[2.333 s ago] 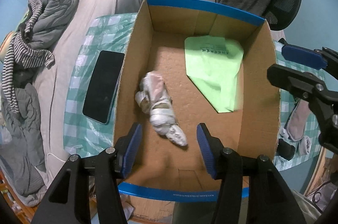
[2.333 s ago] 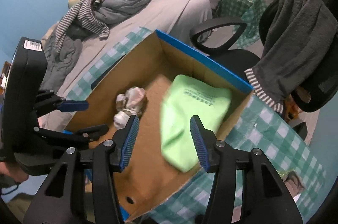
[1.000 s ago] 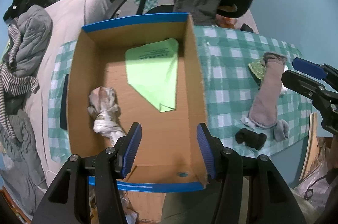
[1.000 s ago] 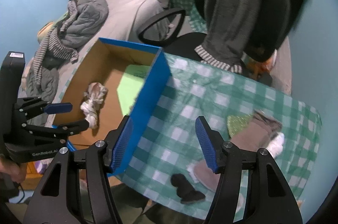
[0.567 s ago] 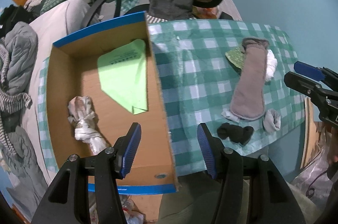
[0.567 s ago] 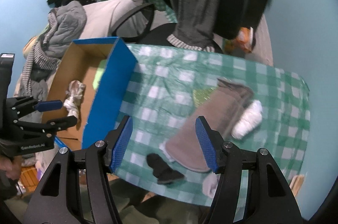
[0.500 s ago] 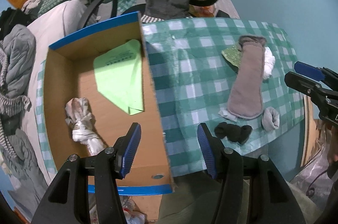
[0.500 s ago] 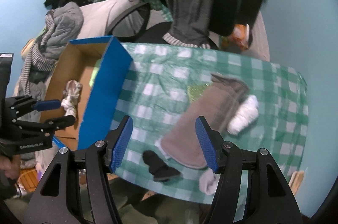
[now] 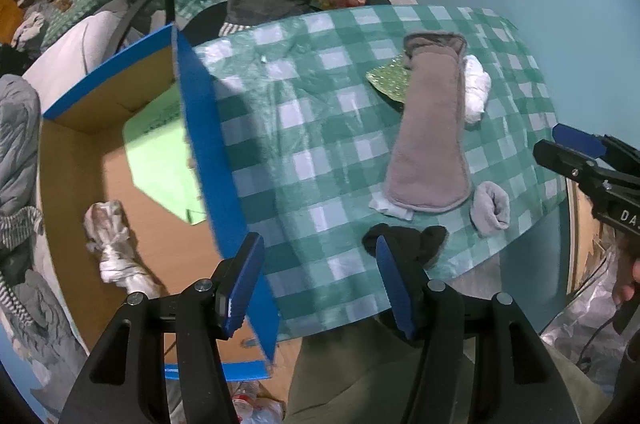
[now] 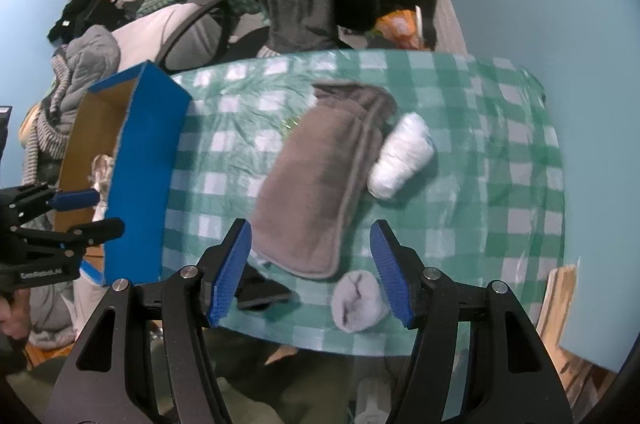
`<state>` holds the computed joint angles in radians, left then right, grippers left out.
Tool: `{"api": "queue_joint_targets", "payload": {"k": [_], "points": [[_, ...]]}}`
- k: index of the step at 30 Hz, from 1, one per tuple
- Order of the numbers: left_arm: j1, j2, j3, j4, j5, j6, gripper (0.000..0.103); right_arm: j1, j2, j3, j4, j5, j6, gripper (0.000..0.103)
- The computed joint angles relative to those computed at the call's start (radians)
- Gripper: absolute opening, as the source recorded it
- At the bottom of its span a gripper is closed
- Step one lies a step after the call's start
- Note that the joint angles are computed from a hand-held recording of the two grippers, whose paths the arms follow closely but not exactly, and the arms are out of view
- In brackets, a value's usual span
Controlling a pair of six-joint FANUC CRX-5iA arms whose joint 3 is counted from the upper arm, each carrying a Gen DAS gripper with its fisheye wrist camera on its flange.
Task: Organize soft objects
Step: 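Reach the right tool to the grey sock and close on it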
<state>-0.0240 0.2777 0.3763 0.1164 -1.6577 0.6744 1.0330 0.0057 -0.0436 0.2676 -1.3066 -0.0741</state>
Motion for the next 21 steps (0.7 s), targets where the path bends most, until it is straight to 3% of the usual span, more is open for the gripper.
{"api": "queue_joint_targets", "payload": {"k": [21], "points": [[-0.080,-0.022,-0.118,-0.025,0.055,-0.010,0.060,0.046,-0.046,-0.158,-0.116,0.095,-0.090,0.063]]}}
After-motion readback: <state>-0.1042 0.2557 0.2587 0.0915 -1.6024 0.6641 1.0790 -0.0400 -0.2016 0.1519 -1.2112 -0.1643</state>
